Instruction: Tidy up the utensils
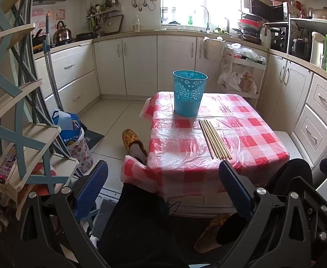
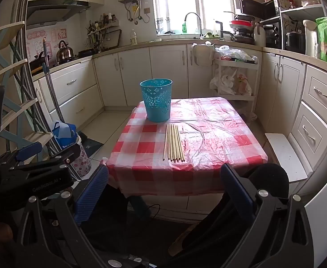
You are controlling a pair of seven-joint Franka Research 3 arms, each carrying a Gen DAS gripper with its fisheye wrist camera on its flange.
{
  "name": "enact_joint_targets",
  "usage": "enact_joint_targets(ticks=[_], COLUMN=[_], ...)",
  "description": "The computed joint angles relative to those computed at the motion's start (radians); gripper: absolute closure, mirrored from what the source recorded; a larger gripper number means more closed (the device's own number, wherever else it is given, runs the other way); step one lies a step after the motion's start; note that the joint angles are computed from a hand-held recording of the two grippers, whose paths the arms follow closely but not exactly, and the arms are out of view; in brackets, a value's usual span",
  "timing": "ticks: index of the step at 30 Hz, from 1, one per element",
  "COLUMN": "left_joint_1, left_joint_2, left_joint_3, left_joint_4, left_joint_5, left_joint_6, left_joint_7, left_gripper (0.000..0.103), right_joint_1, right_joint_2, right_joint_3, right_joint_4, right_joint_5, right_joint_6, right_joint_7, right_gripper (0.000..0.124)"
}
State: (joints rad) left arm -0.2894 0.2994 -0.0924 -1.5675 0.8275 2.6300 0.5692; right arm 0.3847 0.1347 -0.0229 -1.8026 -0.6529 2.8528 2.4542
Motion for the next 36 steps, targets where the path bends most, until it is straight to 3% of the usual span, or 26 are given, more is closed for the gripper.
enact_joint_targets(ticks=[36], left_joint_1=[0.001], left_joint_2=[0.004], left_joint_3=[0.001], left_joint_4=[-0.001], left_joint_5=[-0.012], left_joint_6=[-0.003], left_joint_7=[0.012], left_gripper=[0.008], right_joint_1=[0.001], right_joint_2=[0.001], right_joint_3=[0.0], right_joint_4=[0.001], right_joint_5=[0.002], right_joint_6=[-0.002], right_joint_7=[-0.003], right_gripper=[0.028])
